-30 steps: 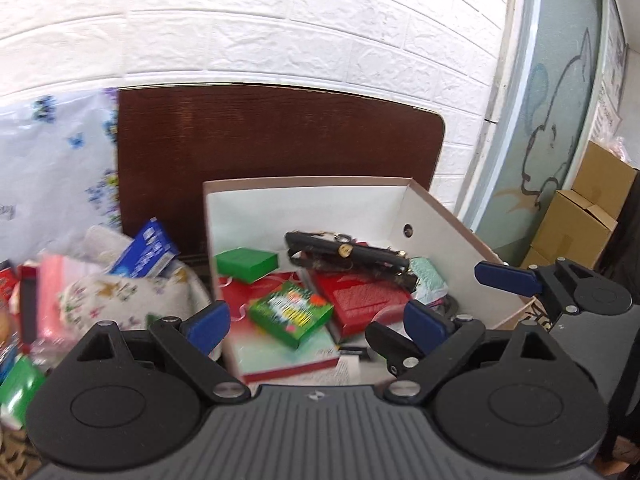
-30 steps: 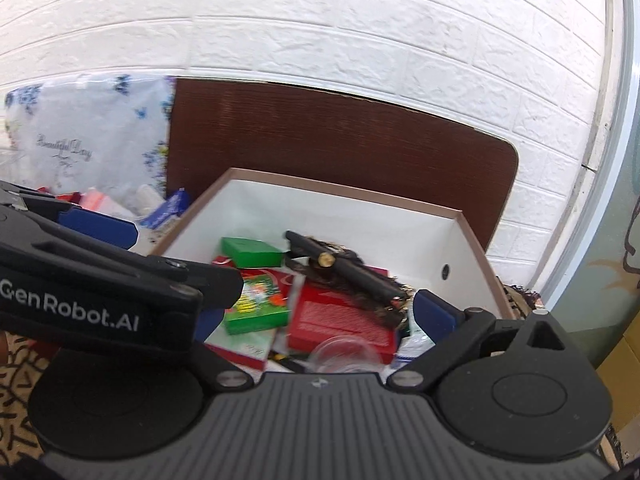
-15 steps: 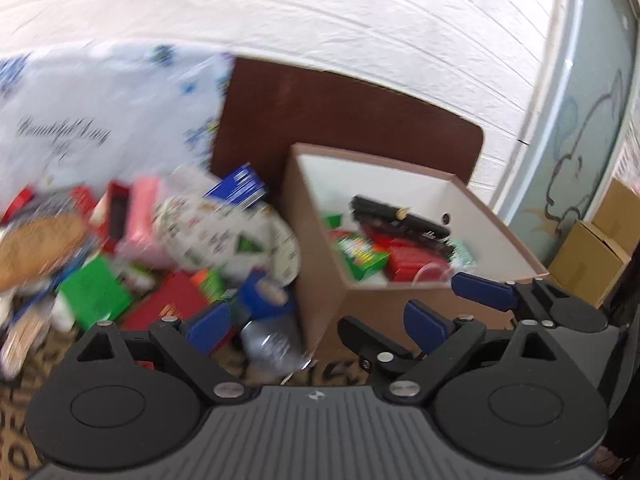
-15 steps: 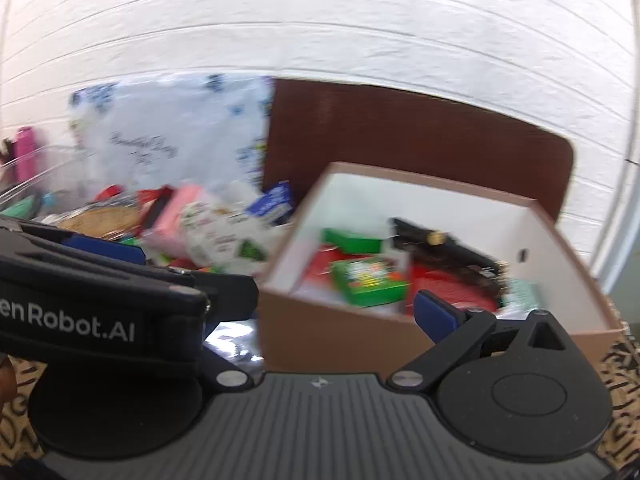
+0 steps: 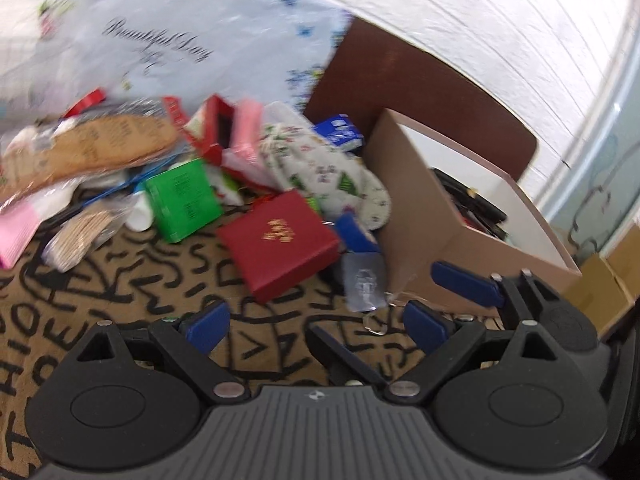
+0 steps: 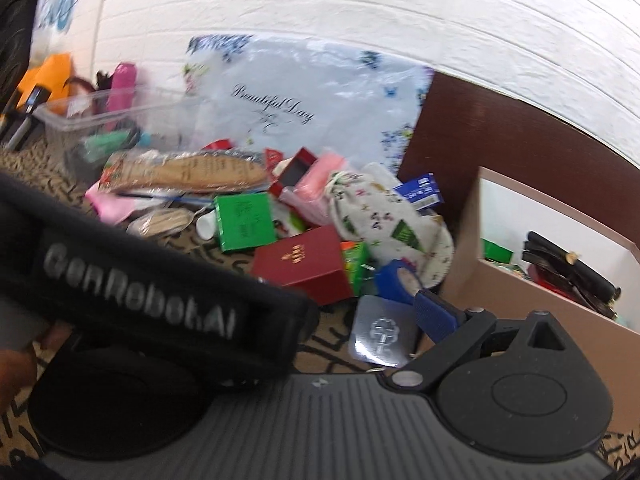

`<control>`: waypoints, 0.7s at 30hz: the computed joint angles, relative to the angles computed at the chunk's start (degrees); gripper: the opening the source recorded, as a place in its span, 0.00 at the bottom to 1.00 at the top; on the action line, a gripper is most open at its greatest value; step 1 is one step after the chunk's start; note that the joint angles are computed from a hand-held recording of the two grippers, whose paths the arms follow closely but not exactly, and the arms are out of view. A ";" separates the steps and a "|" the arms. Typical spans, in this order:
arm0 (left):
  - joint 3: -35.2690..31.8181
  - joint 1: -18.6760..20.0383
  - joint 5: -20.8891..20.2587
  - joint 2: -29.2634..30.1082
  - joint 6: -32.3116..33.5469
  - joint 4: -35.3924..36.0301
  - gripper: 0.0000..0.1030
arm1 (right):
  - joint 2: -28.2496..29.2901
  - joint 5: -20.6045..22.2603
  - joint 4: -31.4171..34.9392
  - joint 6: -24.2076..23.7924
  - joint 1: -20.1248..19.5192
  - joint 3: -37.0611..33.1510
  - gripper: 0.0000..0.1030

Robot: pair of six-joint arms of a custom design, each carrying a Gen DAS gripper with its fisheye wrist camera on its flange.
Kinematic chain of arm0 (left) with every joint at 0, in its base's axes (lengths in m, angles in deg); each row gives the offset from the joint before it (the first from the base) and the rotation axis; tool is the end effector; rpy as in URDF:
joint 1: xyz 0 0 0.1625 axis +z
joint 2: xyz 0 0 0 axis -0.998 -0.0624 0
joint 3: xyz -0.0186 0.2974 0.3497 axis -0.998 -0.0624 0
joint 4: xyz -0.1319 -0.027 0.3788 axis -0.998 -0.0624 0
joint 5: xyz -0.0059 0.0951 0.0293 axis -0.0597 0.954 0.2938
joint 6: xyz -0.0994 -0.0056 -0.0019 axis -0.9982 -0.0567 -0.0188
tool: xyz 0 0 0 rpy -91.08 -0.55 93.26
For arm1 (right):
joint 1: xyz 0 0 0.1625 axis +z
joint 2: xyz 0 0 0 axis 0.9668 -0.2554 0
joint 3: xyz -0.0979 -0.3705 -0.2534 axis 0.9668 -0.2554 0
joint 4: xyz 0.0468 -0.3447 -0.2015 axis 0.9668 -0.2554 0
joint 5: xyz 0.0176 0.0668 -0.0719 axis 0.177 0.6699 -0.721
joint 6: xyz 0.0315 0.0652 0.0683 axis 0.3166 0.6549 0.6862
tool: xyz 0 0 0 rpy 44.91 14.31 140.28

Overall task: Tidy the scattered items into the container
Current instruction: 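Move both tools back to the rug toward the red gift box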

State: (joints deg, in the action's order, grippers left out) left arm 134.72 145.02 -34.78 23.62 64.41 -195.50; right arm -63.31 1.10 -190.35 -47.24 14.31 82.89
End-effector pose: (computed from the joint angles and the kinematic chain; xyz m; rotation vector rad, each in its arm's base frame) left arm -0.1696 -0.6885 0.0652 -0.1362 2.2391 -1.4261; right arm 0.1423 -0.7737 0.0748 1.7126 -2.1435 0.8580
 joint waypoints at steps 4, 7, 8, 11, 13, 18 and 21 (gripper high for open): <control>0.02 2.16 -2.27 -0.62 -1.10 -1.61 0.94 | 1.59 -1.49 0.01 -2.10 0.24 -1.17 0.96; -1.37 3.78 -3.58 -0.45 -0.82 -1.39 0.94 | 3.29 -2.59 -0.69 -3.56 0.43 -2.64 0.96; -1.82 4.34 -4.30 -0.43 -0.90 -1.07 0.94 | 3.83 -3.00 -0.87 -4.07 0.47 -3.13 0.95; -2.92 6.09 -7.84 -0.69 -2.13 0.78 0.93 | 5.57 -3.90 -1.33 -5.63 0.72 -4.91 0.95; -3.71 7.10 -10.18 -0.68 -2.69 1.73 0.93 | 6.65 -4.09 -1.74 -6.75 0.87 -6.09 0.95; -5.89 8.91 -13.49 -0.31 -4.10 4.92 0.93 | 9.39 -4.97 -1.90 -9.03 1.42 -9.74 0.93; -6.80 9.46 -14.99 -0.01 -2.42 4.57 0.93 | 10.36 -5.02 -0.64 -9.92 1.59 -11.41 0.90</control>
